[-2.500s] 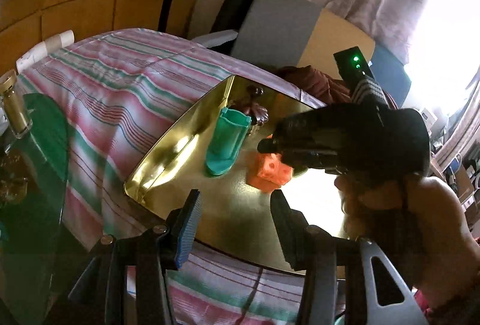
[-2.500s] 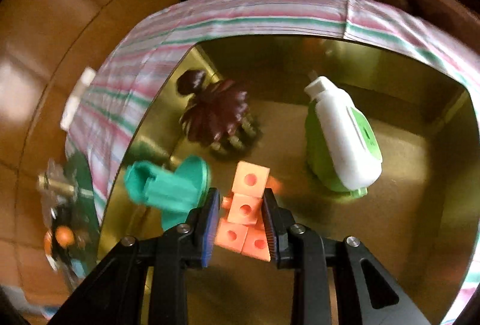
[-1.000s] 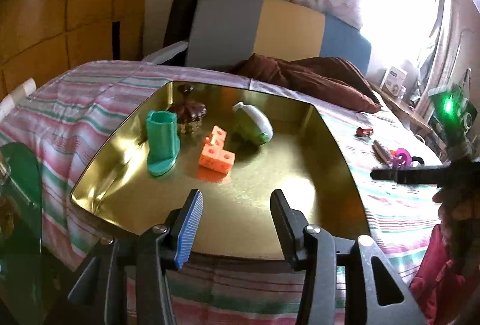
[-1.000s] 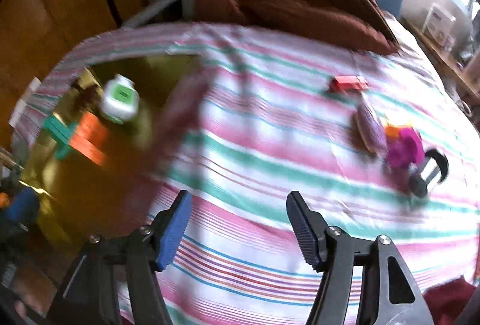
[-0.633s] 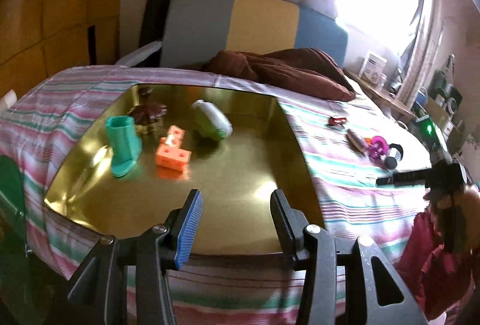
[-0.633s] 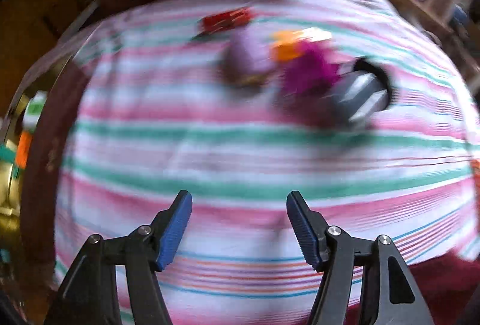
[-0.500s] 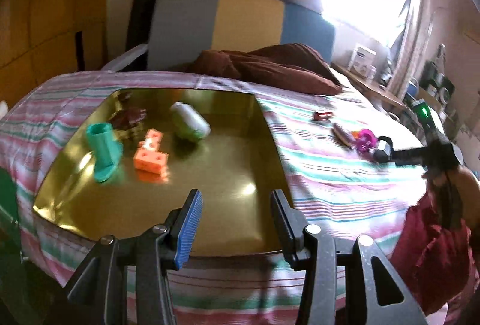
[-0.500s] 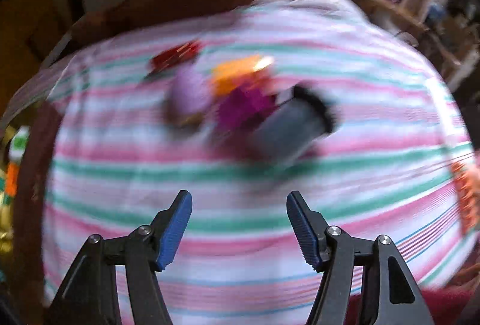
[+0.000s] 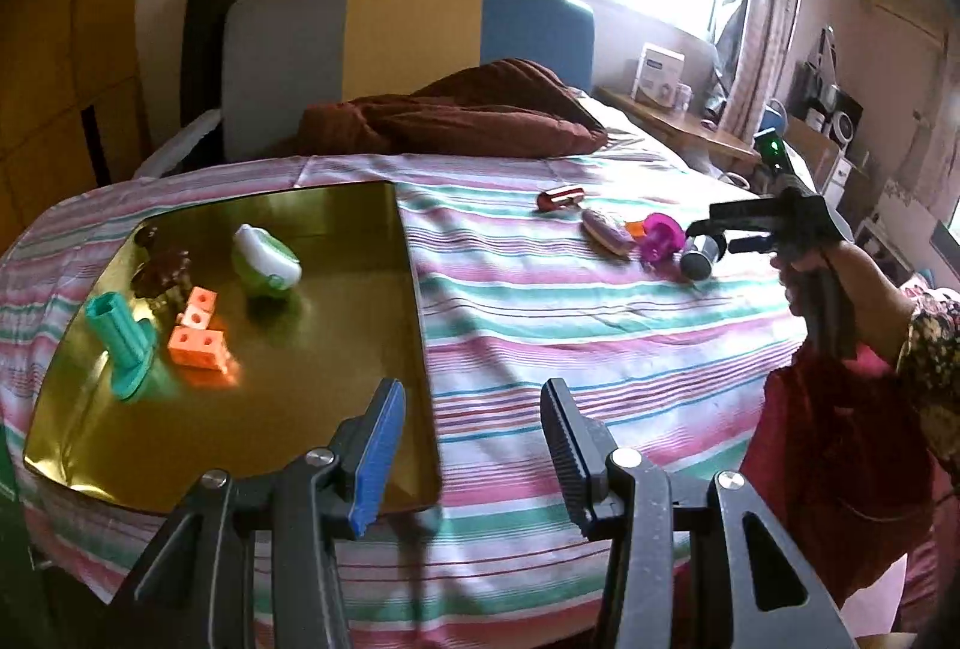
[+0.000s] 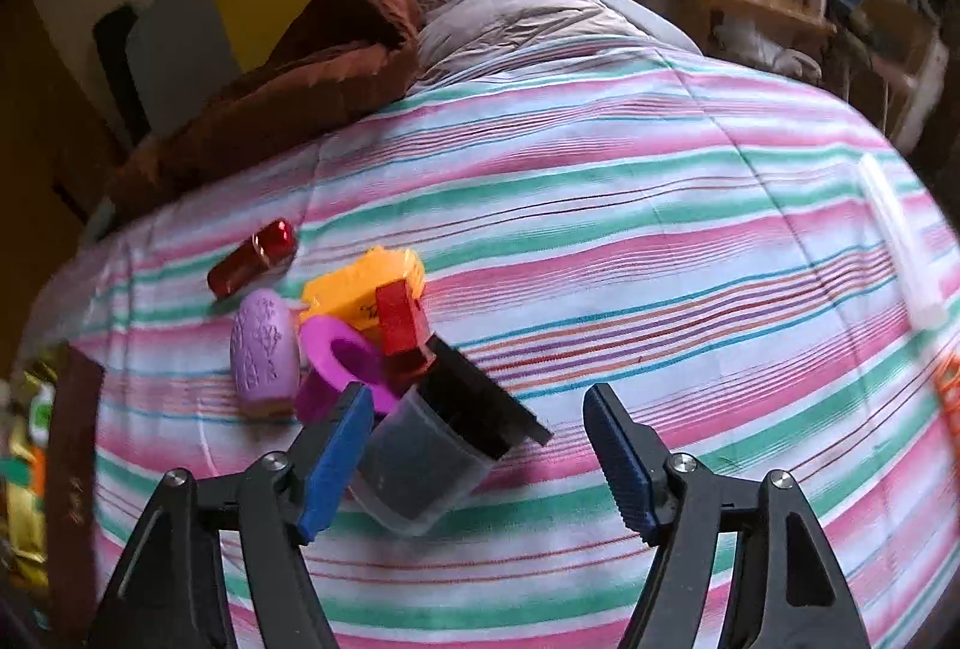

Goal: Organize rigid objects
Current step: 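Move both tools from the tray back to the toy pile, then bring the open right tool around the grey cup with black lid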

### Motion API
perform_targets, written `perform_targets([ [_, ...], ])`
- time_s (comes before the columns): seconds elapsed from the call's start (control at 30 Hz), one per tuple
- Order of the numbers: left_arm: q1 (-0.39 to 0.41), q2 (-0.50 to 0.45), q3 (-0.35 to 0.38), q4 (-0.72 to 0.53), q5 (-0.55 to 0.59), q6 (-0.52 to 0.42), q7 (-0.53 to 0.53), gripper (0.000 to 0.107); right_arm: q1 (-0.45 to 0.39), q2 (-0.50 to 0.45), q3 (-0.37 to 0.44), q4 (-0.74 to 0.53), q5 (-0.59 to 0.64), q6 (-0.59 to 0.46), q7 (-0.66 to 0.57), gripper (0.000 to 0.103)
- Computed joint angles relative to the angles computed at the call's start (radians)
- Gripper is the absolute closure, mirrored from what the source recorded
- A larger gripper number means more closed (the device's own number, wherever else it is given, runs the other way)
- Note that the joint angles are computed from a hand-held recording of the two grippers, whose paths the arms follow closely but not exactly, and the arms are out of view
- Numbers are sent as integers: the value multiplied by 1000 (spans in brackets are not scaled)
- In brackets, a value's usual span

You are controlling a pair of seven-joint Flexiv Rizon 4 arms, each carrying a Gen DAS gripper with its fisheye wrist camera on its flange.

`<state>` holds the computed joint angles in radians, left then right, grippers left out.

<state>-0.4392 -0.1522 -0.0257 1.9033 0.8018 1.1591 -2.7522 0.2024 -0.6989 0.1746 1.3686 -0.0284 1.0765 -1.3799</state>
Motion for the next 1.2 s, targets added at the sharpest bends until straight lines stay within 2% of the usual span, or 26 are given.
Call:
perform_targets([
  [0.23,-14,-48,-1,-37,-51,20,65,59,-27,-26,3,-56,62,-101,89,30],
  [0.37,-25,-75,9,-66,-74,28,88,59,-5,-29,-53,-58,30,-142,182,30],
  [0.57,-36,-129,21,-106,-166,54,171,59,-18,-17,-50,-41,27,-139,230,31],
  [0.8,-66,-192,47,-154,-252,81,254,59,-72,22,-9,10,102,-49,264,29],
  [0.97,-86,-248,61,-212,-323,84,319,59,-107,34,47,12,162,-64,203,29],
  [1.07,-97,-278,73,-242,-357,87,343,59,-76,48,25,24,130,-31,169,29],
  [1.2,-111,-310,89,-278,-396,83,374,59,7,71,-49,87,-5,102,126,24],
])
